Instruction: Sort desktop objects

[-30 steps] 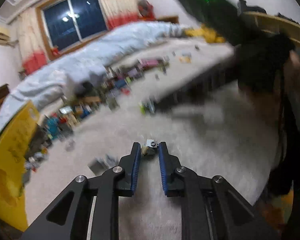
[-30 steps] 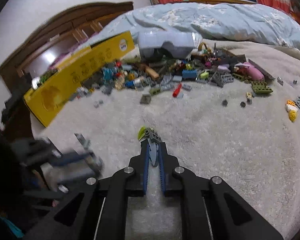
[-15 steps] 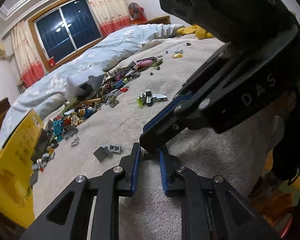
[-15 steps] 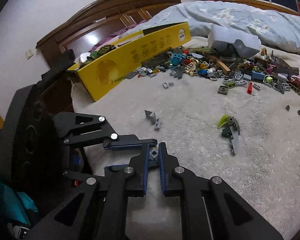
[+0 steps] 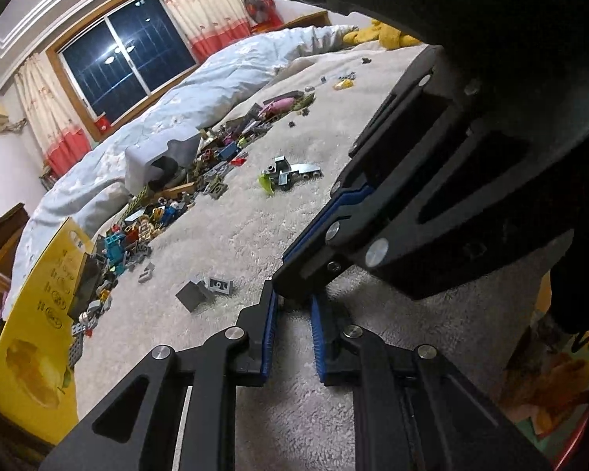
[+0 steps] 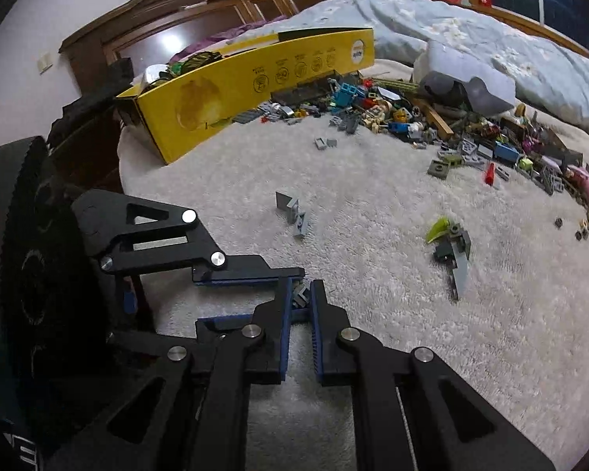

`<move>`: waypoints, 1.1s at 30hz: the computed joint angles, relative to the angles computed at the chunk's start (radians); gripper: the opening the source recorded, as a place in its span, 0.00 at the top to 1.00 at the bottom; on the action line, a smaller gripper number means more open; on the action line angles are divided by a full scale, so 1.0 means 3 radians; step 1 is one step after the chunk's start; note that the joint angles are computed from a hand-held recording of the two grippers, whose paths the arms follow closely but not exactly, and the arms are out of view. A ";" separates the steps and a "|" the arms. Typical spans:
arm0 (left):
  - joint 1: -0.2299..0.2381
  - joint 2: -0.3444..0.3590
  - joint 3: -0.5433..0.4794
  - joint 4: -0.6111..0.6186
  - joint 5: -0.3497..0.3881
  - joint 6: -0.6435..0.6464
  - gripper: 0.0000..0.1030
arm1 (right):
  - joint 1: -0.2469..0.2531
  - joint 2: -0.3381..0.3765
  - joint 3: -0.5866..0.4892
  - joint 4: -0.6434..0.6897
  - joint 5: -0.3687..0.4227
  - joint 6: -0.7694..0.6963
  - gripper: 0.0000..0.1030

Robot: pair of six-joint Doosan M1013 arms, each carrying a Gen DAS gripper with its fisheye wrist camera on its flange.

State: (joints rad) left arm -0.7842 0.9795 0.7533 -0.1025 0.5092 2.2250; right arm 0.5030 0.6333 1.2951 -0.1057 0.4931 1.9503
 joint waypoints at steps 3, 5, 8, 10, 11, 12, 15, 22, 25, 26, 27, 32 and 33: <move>-0.0041 -0.0023 0.0047 0.0409 -0.0036 -0.0645 0.85 | 0.0032 0.0007 -0.0004 -0.0230 0.0012 0.0230 0.94; -0.0046 -0.0021 0.0030 0.0493 0.0018 -0.0860 0.85 | 0.0047 0.0012 -0.0006 -0.0331 0.0005 0.0355 0.94; -0.0059 -0.0064 0.0118 0.0680 -0.0022 -0.1153 0.86 | 0.0062 0.0020 -0.0019 -0.0396 0.0008 0.0395 0.93; -0.0089 -0.0166 0.0340 0.1062 -0.0219 -0.1508 1.00 | 0.0069 0.0051 -0.0053 -0.0569 0.0120 0.0588 0.93; -0.0102 -0.0219 0.0469 0.1318 -0.0329 -0.1745 1.00 | 0.0061 0.0045 -0.0022 -0.0553 0.0050 0.0581 0.93; -0.0103 -0.0260 0.0582 0.1455 -0.0468 -0.1830 1.00 | 0.0042 0.0029 0.0009 -0.0427 -0.0017 0.0551 0.93; -0.0056 -0.0268 0.0596 0.1023 -0.0526 -0.1437 0.99 | 0.0078 0.0043 -0.0010 -0.0679 0.0003 0.0708 0.92; -0.0016 -0.0272 0.0576 0.0546 -0.0547 -0.0879 0.99 | -0.0069 -0.0048 0.0164 0.0417 -0.0383 0.0084 0.92; -0.0015 -0.0247 0.0507 0.0394 -0.0471 -0.0581 0.98 | -0.0134 -0.0106 0.0287 0.1079 -0.0538 -0.0273 0.92; -0.0007 -0.0236 0.0478 0.0264 -0.0452 -0.0410 0.98 | -0.0136 -0.0116 0.0302 0.1085 -0.0553 -0.0260 0.92; 0.0003 -0.0226 0.0451 0.0113 -0.0447 -0.0227 0.98 | -0.0126 -0.0128 0.0316 0.0949 -0.0568 -0.0148 0.92; 0.0026 -0.0162 0.0303 -0.0220 -0.0235 0.0543 0.97 | -0.0105 -0.0134 0.0306 0.0973 -0.0606 -0.0293 0.92; 0.0028 -0.0153 0.0284 -0.0223 -0.0227 0.0568 0.97 | -0.0097 -0.0121 0.0274 0.0837 -0.0561 -0.0188 0.92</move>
State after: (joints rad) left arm -0.7758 0.9336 0.8386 -0.1695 0.4410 2.3953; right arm 0.4740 0.5969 1.3772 0.1454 0.3248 1.8939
